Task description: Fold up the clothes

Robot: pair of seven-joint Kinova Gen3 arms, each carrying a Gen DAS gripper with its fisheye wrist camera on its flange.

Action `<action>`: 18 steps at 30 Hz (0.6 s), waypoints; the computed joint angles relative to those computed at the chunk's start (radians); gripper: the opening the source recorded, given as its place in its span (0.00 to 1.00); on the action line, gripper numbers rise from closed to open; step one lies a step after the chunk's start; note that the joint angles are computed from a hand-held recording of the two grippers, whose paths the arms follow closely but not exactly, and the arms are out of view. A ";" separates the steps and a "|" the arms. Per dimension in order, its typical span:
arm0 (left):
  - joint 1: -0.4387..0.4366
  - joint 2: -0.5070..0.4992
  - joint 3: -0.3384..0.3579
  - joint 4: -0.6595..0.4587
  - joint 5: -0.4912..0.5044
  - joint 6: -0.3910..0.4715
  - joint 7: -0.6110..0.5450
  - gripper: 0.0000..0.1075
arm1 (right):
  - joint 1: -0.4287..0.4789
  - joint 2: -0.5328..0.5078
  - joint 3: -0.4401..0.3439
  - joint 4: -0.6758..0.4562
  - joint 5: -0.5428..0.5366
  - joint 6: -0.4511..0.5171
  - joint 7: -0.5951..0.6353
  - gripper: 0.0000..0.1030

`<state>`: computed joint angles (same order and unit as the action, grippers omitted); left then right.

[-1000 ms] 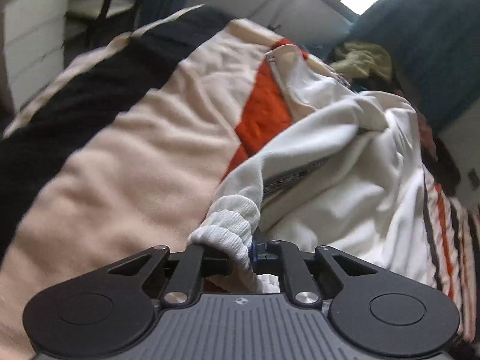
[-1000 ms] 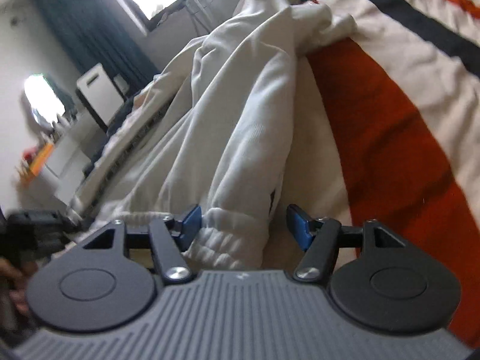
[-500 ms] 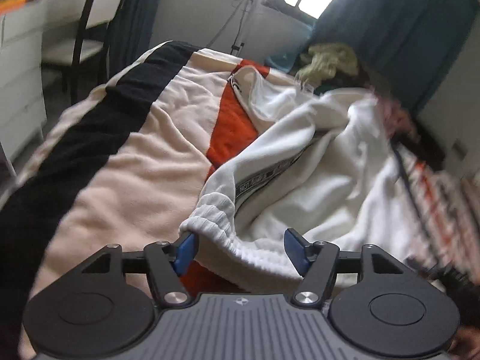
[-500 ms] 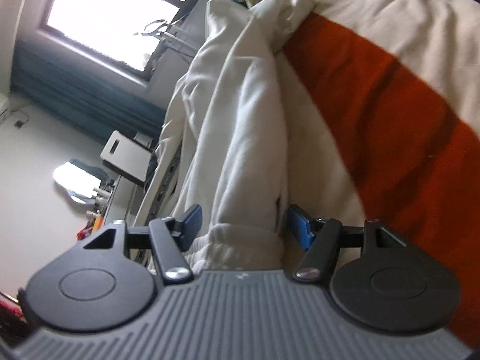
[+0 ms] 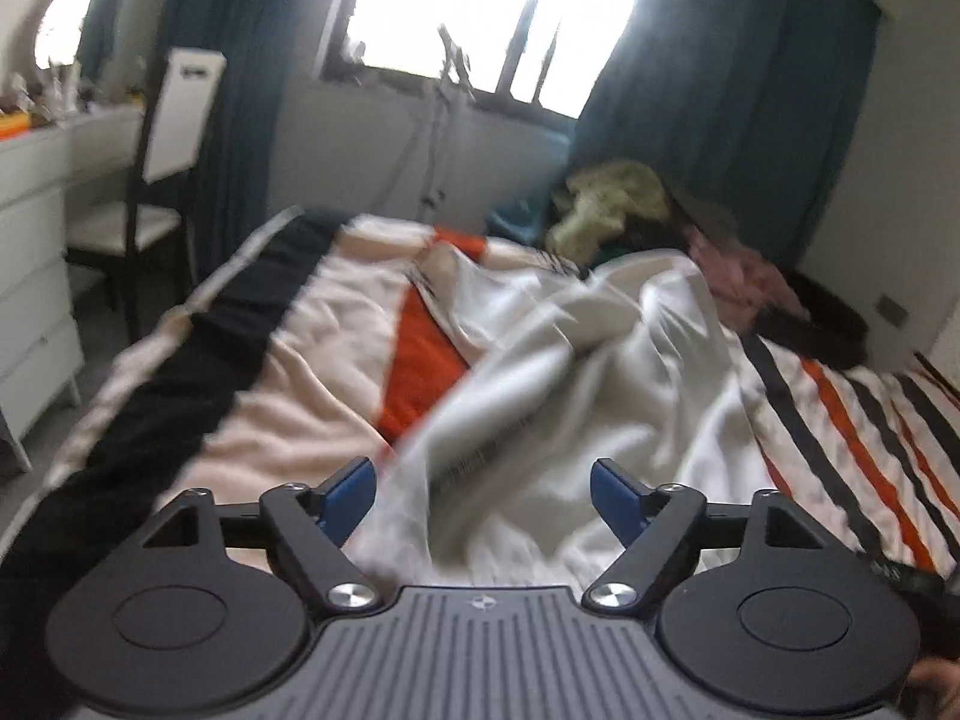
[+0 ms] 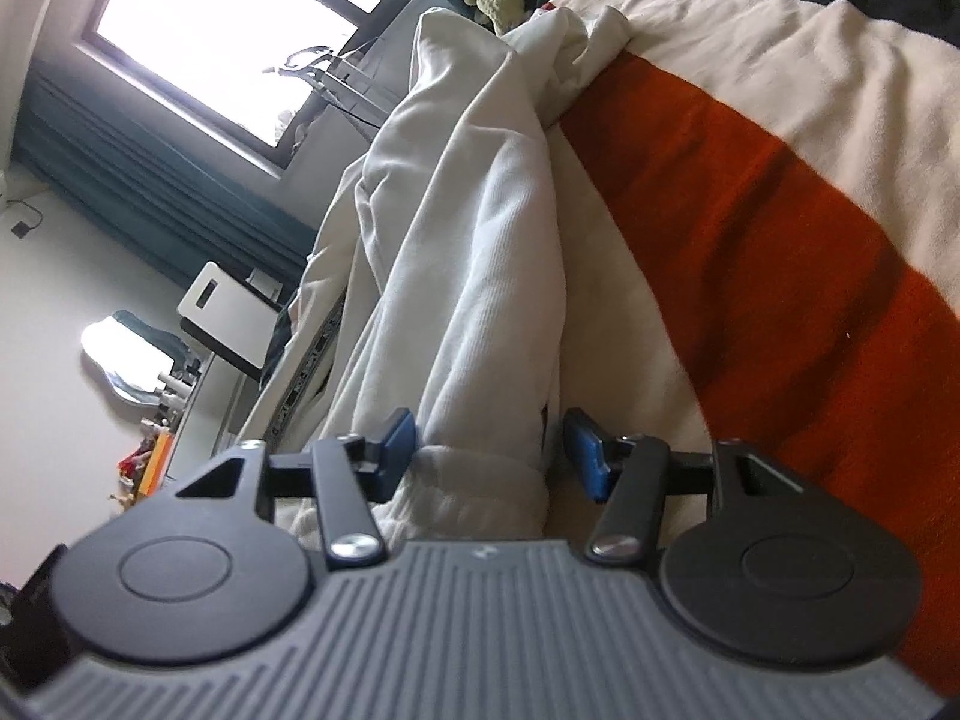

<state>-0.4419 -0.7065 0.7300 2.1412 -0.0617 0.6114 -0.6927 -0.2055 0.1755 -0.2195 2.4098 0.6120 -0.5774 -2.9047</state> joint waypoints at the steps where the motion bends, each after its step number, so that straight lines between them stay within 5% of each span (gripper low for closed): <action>1: -0.006 0.001 -0.006 0.005 -0.001 -0.003 0.001 0.78 | 0.001 -0.001 -0.001 0.002 0.001 -0.002 -0.003 0.57; 12: -0.007 0.282 0.019 -0.044 -0.097 0.113 0.041 0.83 | 0.031 0.020 0.003 0.014 0.053 -0.070 -0.078 0.62; 18: 0.039 0.373 0.021 -0.037 -0.169 0.109 0.110 0.83 | 0.024 0.029 0.004 0.010 0.049 -0.061 -0.076 0.69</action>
<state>-0.4031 -0.3332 0.7507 2.1040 -0.2305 0.7204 -0.5829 -0.1813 0.2042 -0.2154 2.4196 0.6614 -0.6379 -2.9805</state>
